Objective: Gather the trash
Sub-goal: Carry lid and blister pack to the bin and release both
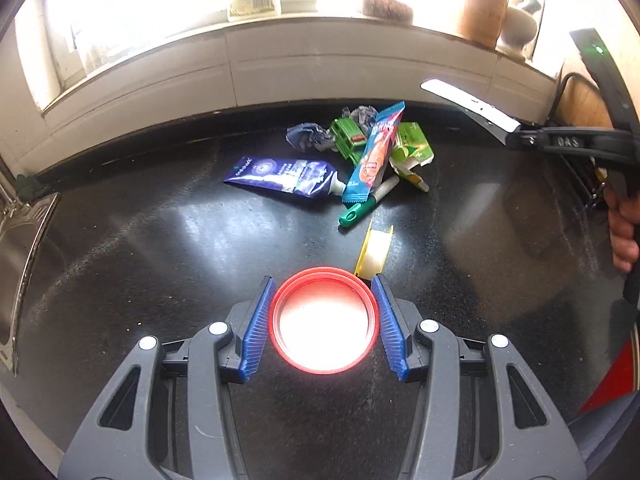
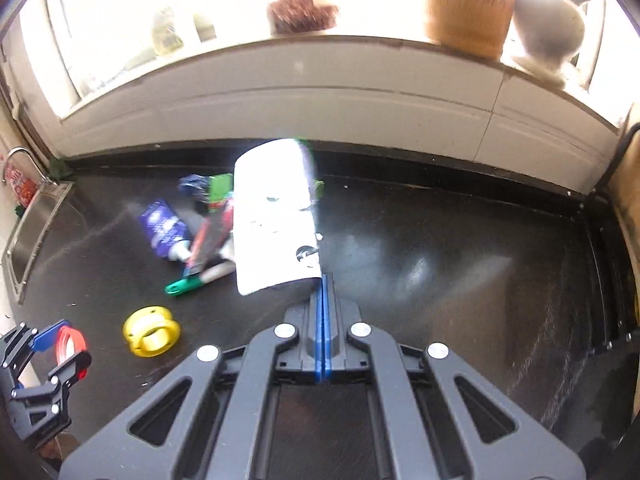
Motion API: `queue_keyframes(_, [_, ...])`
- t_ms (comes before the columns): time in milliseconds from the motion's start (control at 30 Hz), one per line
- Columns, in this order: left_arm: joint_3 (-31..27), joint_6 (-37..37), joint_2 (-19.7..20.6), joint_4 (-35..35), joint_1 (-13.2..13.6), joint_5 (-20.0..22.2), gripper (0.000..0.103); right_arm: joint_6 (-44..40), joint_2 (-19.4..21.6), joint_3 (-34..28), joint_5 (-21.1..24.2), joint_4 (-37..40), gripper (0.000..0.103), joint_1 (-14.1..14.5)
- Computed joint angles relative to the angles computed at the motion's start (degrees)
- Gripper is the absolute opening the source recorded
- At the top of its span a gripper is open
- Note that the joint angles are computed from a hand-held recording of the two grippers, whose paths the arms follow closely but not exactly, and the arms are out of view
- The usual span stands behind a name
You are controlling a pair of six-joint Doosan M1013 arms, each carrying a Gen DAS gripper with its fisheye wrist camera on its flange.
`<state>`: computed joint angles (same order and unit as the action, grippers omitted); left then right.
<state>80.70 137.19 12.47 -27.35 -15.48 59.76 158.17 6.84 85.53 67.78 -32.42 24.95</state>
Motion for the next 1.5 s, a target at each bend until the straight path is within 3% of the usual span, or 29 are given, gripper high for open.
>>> queue_keyframes(267, [-0.5, 1.0, -0.7, -0.4, 1.7, 0.7, 0.048, 3.2, -2.2, -0.1, 2.9, -2.8, 0.001, 4.9])
queue_keyframes(433, [-0.6, 1.5, -1.1, -1.2, 3.1, 0.7, 0.048, 3.2, -1.3, -2.0, 3.6, -3.5, 0.001, 7.0])
queue_keyframes(700, [-1.2, -1.5, -1.4, -0.5, 6.8, -0.1, 0.048, -3.4, 2.6, -7.6, -0.2, -0.5, 0.001, 8.7])
queue_keyframes(833, [-1.1, -4.0, -1.9, 1.1, 10.1, -1.0, 0.048, -9.4, 6.1, -11.9, -3.0, 3.1, 0.001, 9.9])
queue_keyframes(1067, [-0.2, -13.4, -2.5, 7.6, 17.7, -3.0, 0.048, -25.6, 15.5, -24.0, -6.8, 15.1, 0.001, 12.3])
queue_keyframes(1233, [0.5, -21.5, -2.0, 13.4, 23.8, -4.0, 0.048, -38.1, 24.4, -35.7, -5.4, 26.4, 0.001, 14.1])
queue_keyframes(1333, [1.6, -24.6, -1.2, 16.2, 27.4, -4.5, 0.048, -44.3, 31.2, -44.7, -2.1, 32.9, 0.001, 15.5])
queue_keyframes(1500, [3.6, -24.9, 1.9, 17.0, 32.7, -6.5, 0.048, -48.9, 46.7, -66.9, 9.8, 40.3, 0.001, 17.6])
